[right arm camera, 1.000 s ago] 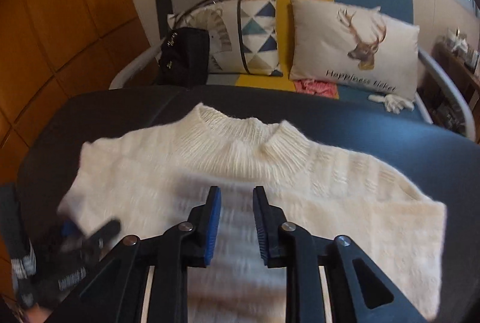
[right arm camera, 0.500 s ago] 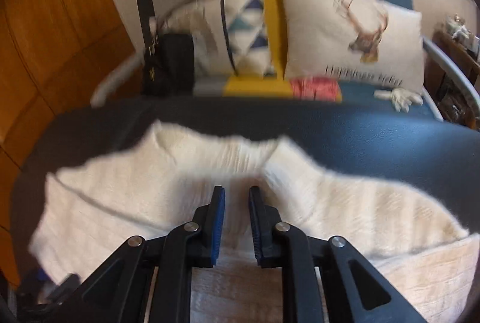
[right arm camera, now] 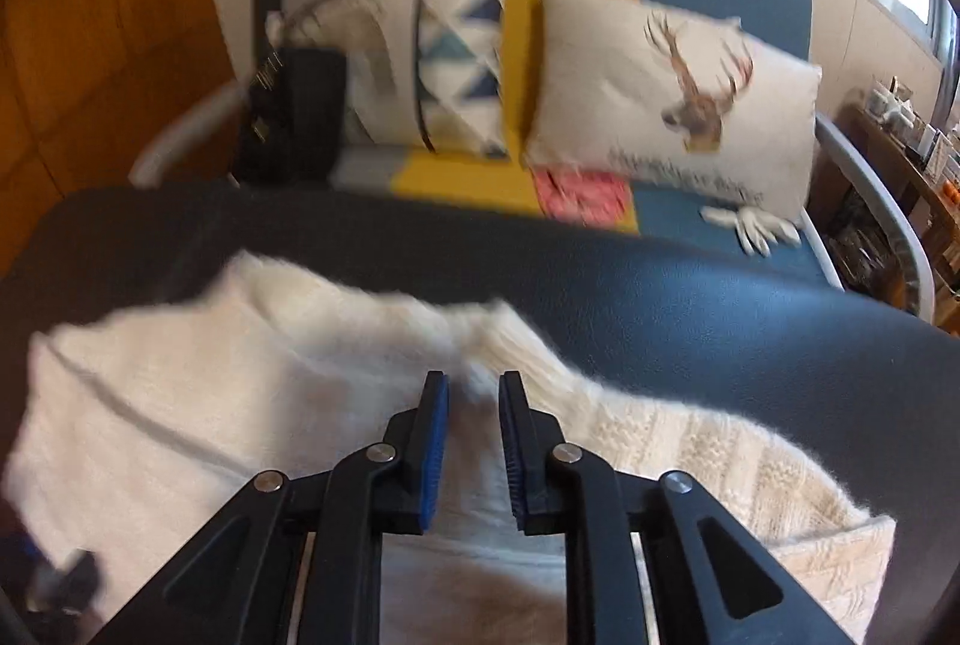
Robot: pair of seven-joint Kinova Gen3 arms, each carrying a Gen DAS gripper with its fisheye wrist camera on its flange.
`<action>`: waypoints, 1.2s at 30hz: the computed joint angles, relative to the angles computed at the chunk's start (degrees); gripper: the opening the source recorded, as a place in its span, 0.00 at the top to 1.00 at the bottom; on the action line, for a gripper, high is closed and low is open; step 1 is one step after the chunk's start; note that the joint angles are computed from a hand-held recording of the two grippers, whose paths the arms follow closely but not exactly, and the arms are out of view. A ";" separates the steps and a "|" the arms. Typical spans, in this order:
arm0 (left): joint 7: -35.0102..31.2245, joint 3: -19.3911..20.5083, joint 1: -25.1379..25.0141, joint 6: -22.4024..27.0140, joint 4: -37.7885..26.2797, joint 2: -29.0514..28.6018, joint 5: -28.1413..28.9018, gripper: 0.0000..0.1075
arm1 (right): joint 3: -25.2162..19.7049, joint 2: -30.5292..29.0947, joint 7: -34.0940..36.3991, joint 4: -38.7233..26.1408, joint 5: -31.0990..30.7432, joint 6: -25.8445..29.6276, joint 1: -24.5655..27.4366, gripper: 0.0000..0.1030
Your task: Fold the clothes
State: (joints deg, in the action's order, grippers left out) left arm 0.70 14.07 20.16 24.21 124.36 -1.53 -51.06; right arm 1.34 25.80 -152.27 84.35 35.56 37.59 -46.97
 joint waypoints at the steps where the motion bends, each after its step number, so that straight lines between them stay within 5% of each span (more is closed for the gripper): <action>1: 0.09 0.01 0.01 0.00 0.04 -0.04 -0.05 0.17 | -0.45 -0.92 -0.72 0.94 1.13 -2.31 0.09 0.81; 4: 0.22 0.02 -0.06 -0.19 0.16 -0.15 -0.09 0.17 | -7.18 0.65 2.72 -2.43 2.07 -3.98 3.47 0.80; 8: 0.37 0.09 -0.31 -0.49 0.31 -0.28 -0.21 0.17 | -17.25 8.38 12.04 -13.05 -0.18 4.03 8.35 0.85; 11: 1.33 0.24 -0.45 -0.60 0.47 -0.20 -1.13 0.17 | -17.37 12.75 15.60 -20.00 -2.32 9.79 7.74 0.88; 14: 2.50 0.42 -0.20 -0.13 0.48 -0.01 -2.05 0.17 | -14.69 13.35 14.45 -20.42 -2.81 8.84 6.23 0.86; 17: 2.97 0.30 0.04 -0.11 0.64 -0.06 -2.38 0.17 | -14.98 11.21 16.22 -16.91 -7.52 3.93 8.73 0.84; 20: 2.74 0.22 0.09 0.03 0.59 -0.04 -2.27 0.17 | -11.38 5.31 10.93 -10.14 -11.13 -2.05 8.89 0.80; 24: 3.18 0.22 0.20 0.18 0.68 -0.07 -2.69 0.17 | -2.91 2.62 5.75 -5.95 -9.97 0.99 3.93 0.75; 29: 3.08 -0.06 -0.16 -0.59 0.84 0.03 -2.85 0.17 | -7.17 -3.32 -1.76 3.48 -5.18 -4.51 8.50 0.75; 36: -0.35 -0.61 -0.35 -0.79 0.36 0.08 0.04 0.17 | -2.20 -20.55 -18.06 21.90 3.54 -3.90 -4.48 0.73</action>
State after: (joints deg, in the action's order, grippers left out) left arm 0.35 13.46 19.81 23.43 124.72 -1.45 -51.02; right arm -0.85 5.25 -170.33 106.25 39.10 33.69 -51.45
